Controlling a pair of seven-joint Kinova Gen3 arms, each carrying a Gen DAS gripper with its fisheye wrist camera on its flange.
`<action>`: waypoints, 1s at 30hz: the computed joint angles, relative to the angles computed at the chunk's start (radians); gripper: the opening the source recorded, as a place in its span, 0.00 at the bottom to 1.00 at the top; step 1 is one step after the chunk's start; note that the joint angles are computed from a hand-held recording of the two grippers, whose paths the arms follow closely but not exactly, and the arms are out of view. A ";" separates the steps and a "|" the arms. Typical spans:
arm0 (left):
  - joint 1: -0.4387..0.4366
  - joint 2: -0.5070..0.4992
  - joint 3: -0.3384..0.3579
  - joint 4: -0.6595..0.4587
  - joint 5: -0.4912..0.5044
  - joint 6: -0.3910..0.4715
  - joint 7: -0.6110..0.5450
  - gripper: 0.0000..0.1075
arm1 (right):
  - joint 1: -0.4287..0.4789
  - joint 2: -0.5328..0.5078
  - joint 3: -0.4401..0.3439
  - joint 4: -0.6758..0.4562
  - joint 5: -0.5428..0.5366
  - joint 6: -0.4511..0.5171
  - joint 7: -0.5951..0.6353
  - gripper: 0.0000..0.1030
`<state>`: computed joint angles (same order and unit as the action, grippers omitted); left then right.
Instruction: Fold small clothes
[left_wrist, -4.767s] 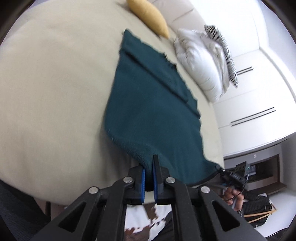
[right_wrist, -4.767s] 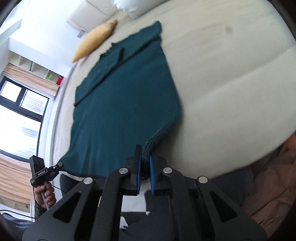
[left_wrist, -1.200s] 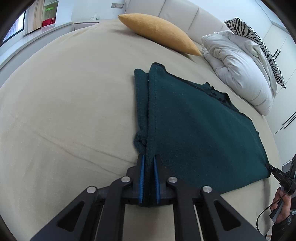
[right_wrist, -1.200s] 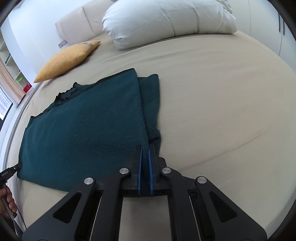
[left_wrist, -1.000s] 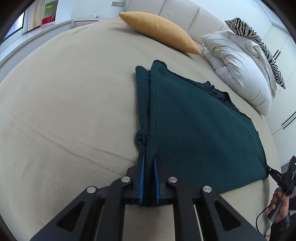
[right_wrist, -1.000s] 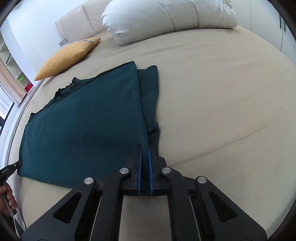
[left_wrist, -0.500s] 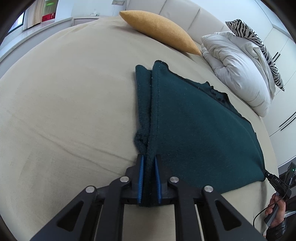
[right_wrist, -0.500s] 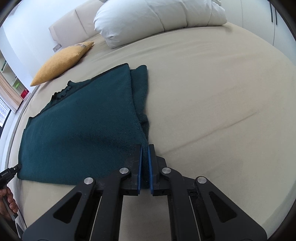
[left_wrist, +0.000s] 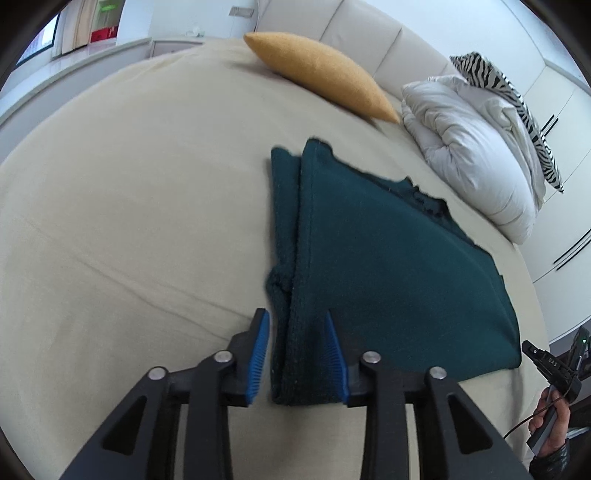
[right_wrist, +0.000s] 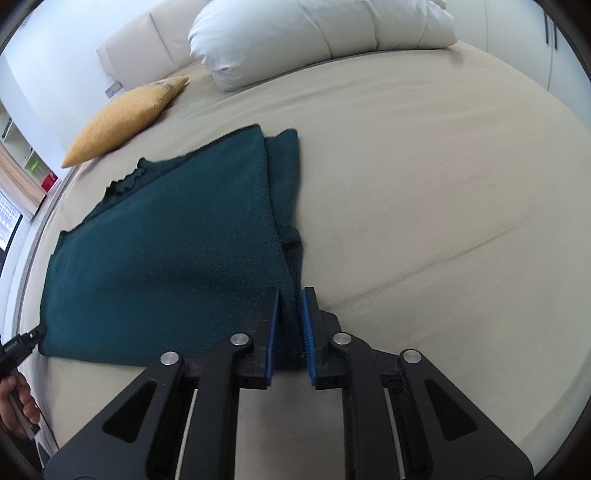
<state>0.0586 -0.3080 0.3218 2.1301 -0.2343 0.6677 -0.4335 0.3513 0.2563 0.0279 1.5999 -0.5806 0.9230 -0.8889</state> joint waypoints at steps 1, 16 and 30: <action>-0.011 -0.013 0.016 -0.007 -0.017 0.008 0.017 0.33 | -0.003 -0.016 0.002 0.009 0.000 -0.023 -0.007 0.18; 0.038 0.306 0.080 -0.216 -0.311 0.029 0.090 0.33 | -0.172 0.161 -0.138 -0.204 -0.152 0.209 -0.001 0.21; 0.156 0.315 -0.124 -0.113 -0.366 -0.179 0.067 0.32 | -0.012 0.475 -0.231 -0.437 -0.314 0.168 -0.187 0.06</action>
